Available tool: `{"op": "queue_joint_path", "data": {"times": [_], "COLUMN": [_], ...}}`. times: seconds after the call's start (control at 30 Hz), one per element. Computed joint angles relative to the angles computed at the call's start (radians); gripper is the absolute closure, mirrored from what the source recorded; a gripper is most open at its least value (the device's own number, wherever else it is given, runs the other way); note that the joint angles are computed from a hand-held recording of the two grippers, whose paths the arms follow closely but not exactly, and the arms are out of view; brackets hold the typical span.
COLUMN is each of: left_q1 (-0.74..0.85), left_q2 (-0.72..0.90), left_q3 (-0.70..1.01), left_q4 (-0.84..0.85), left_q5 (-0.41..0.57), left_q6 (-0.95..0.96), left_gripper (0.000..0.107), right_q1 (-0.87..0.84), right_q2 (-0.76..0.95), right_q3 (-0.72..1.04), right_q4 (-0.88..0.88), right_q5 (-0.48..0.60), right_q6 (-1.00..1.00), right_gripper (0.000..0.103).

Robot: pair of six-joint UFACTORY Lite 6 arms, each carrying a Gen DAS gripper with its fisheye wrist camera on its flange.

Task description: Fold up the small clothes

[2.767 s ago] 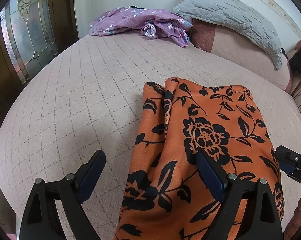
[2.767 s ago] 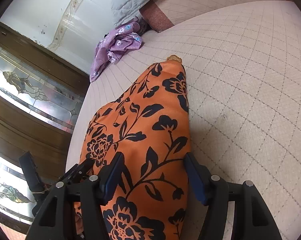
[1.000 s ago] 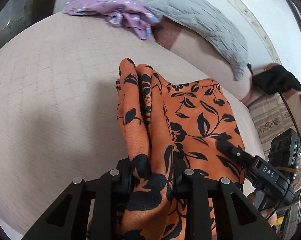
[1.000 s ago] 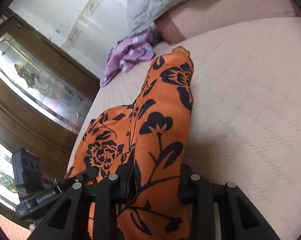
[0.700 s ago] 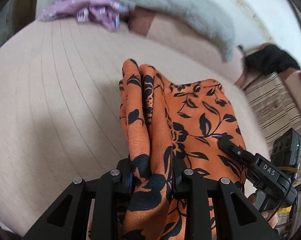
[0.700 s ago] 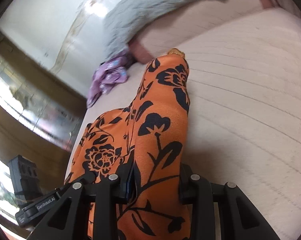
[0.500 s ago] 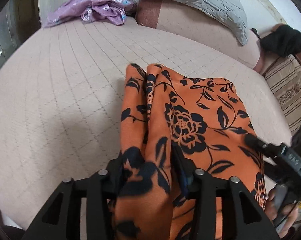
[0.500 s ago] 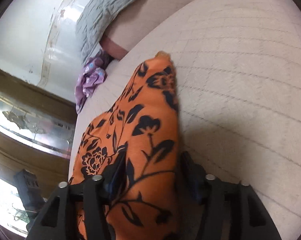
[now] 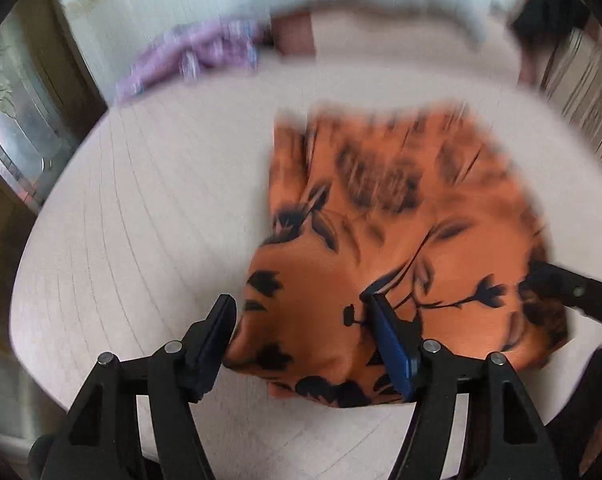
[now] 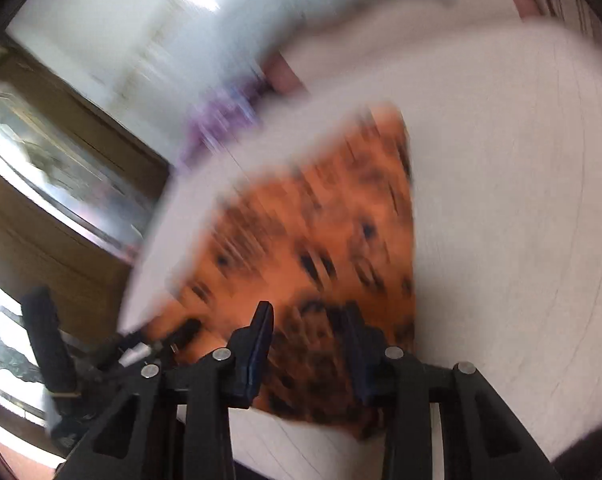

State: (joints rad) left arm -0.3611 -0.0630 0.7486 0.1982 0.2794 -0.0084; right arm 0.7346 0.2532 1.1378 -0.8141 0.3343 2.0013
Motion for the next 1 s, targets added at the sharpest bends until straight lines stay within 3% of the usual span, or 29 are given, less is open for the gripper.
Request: {"op": "queue_joint_path", "data": {"times": [0.07, 0.23, 0.27, 0.3, 0.33, 0.4, 0.43, 0.63, 0.7, 0.8, 0.93, 1.0], "left_q1": [0.000, -0.004, -0.007, -0.014, -0.026, -0.041, -0.057, -0.096, -0.148, -0.162, -0.055, -0.037], "left_q2": [-0.072, -0.395, -0.450, -0.510, -0.539, -0.607, -0.631, -0.710, -0.718, -0.750, -0.756, -0.753], "left_q3": [-0.030, -0.052, -0.040, -0.023, -0.009, 0.021, 0.043, 0.119, 0.140, 0.159, 0.206, 0.219], "left_q4": [0.020, -0.138, -0.144, -0.134, -0.115, -0.098, -0.065, 0.005, 0.129, 0.171, -0.044, -0.065], "left_q5": [-0.003, 0.092, 0.121, 0.153, 0.167, 0.201, 0.226, 0.290, 0.316, 0.332, 0.354, 0.363], "left_q6": [-0.005, 0.206, 0.208, 0.188, 0.159, 0.138, 0.102, 0.027, -0.098, -0.132, 0.070, 0.092], "left_gripper": [0.038, 0.036, 0.032, 0.032, 0.031, 0.025, 0.017, 0.011, 0.009, 0.004, 0.004, 0.004], "right_q1": [0.036, 0.091, 0.136, 0.179, 0.211, 0.309, 0.332, 0.480, 0.503, 0.537, 0.565, 0.581], "right_q2": [0.006, -0.129, -0.162, -0.178, -0.187, -0.181, -0.158, -0.022, 0.035, 0.100, 0.146, 0.181], "right_q3": [0.044, 0.055, 0.063, 0.093, 0.119, 0.217, 0.271, 0.608, 0.713, 0.842, 0.939, 0.998], "right_q4": [0.034, 0.062, 0.032, 0.010, -0.009, -0.055, -0.057, -0.115, -0.128, -0.160, -0.194, -0.217], "right_q5": [0.088, 0.228, 0.312, 0.400, 0.462, 0.646, 0.703, 1.078, 1.168, 1.273, 1.333, 1.363], "right_q6": [-0.050, -0.070, -0.045, -0.039, -0.036, -0.045, -0.071, -0.190, -0.233, -0.286, -0.324, -0.349], "right_gripper": [0.066, 0.063, 0.060, 0.043, 0.037, 0.035, 0.035, 0.035, 0.035, 0.035, 0.035, 0.035]}}
